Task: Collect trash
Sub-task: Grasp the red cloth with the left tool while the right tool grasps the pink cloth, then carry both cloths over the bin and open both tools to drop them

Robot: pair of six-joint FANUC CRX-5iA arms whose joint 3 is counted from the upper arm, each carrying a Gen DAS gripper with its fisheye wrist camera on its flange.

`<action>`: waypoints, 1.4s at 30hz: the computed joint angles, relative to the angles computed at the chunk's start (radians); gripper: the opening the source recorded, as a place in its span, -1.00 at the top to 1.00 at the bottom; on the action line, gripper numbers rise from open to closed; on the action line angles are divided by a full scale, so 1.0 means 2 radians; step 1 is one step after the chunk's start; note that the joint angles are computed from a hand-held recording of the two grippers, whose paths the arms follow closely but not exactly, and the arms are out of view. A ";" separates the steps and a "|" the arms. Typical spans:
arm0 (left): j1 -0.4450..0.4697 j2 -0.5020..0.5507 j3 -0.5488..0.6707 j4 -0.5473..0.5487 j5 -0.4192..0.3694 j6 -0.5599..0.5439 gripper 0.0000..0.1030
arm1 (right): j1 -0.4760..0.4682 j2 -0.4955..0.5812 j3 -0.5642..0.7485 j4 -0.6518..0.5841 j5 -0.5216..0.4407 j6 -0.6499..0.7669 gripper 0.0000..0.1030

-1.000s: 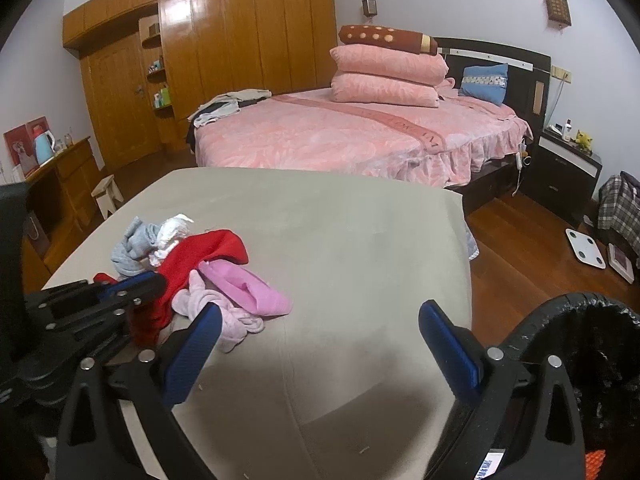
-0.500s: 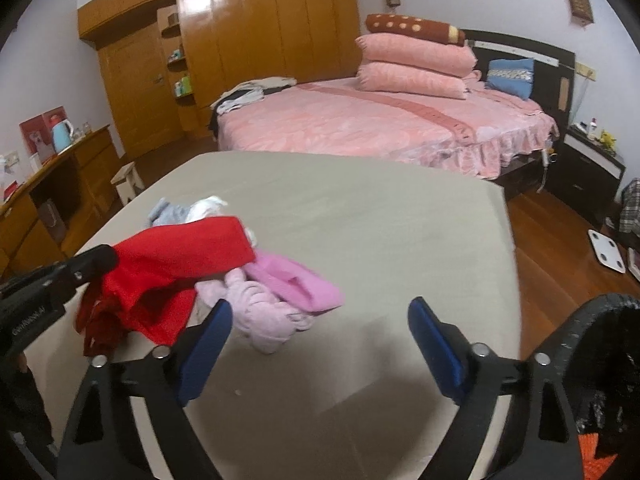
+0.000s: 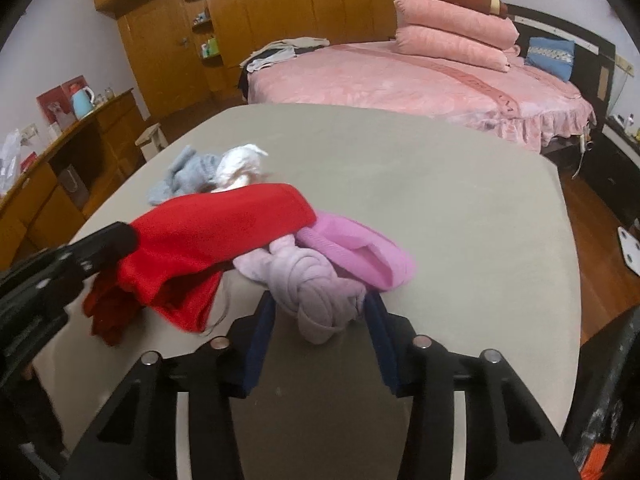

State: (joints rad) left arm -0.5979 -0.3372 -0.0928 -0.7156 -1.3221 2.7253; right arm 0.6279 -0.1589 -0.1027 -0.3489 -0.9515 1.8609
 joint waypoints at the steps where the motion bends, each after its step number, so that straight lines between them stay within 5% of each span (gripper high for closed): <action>1: -0.001 0.000 -0.001 0.000 0.000 0.002 0.91 | -0.003 -0.002 -0.001 -0.005 -0.006 0.005 0.10; 16: 0.005 -0.008 -0.017 0.014 0.005 0.005 0.91 | 0.014 0.004 -0.003 0.007 -0.006 0.011 -0.08; 20: -0.004 -0.007 -0.012 0.009 0.001 0.008 0.91 | 0.005 -0.004 -0.003 0.001 -0.011 0.018 0.22; 42: -0.157 0.038 0.088 -0.089 -0.060 0.069 0.91 | -0.098 -0.103 0.002 -0.035 -0.041 0.028 0.27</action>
State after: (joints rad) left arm -0.9110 -0.2614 0.0826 -0.8930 -1.4414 2.8626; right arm 0.4317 -0.3640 -0.0997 -0.4196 -1.0343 1.9160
